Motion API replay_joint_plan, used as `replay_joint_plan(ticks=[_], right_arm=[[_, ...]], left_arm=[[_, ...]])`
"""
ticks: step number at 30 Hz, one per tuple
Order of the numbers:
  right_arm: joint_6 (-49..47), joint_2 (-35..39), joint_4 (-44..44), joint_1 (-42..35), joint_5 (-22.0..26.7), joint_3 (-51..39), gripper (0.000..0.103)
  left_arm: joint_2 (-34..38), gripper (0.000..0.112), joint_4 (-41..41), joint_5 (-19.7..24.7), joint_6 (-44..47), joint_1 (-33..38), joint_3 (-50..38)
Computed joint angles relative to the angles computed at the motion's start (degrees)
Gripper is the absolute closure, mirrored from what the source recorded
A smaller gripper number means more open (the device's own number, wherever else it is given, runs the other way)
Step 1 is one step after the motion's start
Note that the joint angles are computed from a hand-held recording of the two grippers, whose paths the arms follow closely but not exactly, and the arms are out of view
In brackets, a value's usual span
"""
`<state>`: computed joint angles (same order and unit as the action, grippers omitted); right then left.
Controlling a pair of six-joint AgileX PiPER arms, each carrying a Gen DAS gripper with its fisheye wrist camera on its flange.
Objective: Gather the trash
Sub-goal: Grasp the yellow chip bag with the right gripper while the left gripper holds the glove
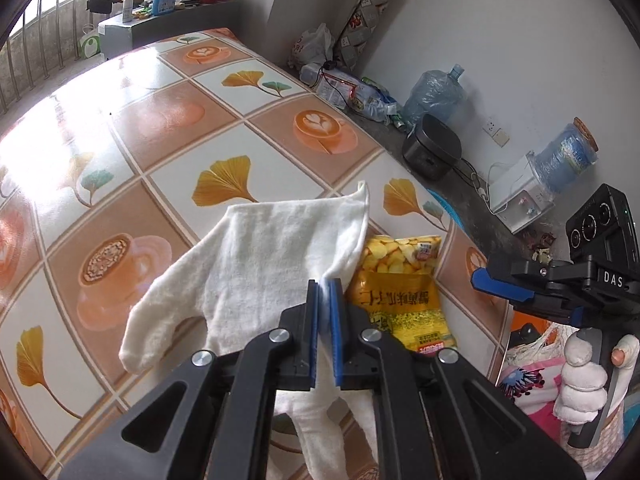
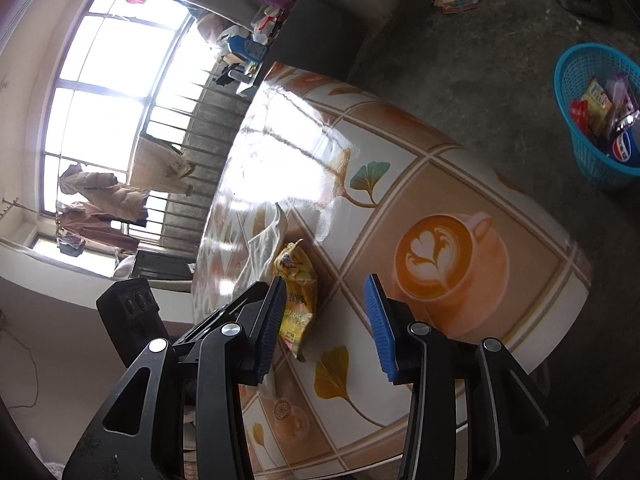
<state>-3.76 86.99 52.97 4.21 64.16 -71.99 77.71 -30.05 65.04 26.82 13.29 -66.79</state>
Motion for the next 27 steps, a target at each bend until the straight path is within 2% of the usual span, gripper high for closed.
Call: replay_joint_plan(ticks=[16, 24, 27], right_arm=[[1.16, 3.68, -0.49, 5.0, -0.03, -3.94, 0.064], [-1.68, 2.62, 2.21, 2.83, -1.09, -1.71, 0.075], [-1.28, 2.44, 2.03, 3.04, -2.14, -0.81, 0.082]], left_arm=[[-0.65, 0.107, 1.94, -3.08, -0.77, -4.21, 1.14], [-1.05, 0.107, 3.82, -3.98, -2.02, -6.22, 1.22], [-1.09, 0.107, 4.35, -4.27, -2.35, -6.84, 1.27]])
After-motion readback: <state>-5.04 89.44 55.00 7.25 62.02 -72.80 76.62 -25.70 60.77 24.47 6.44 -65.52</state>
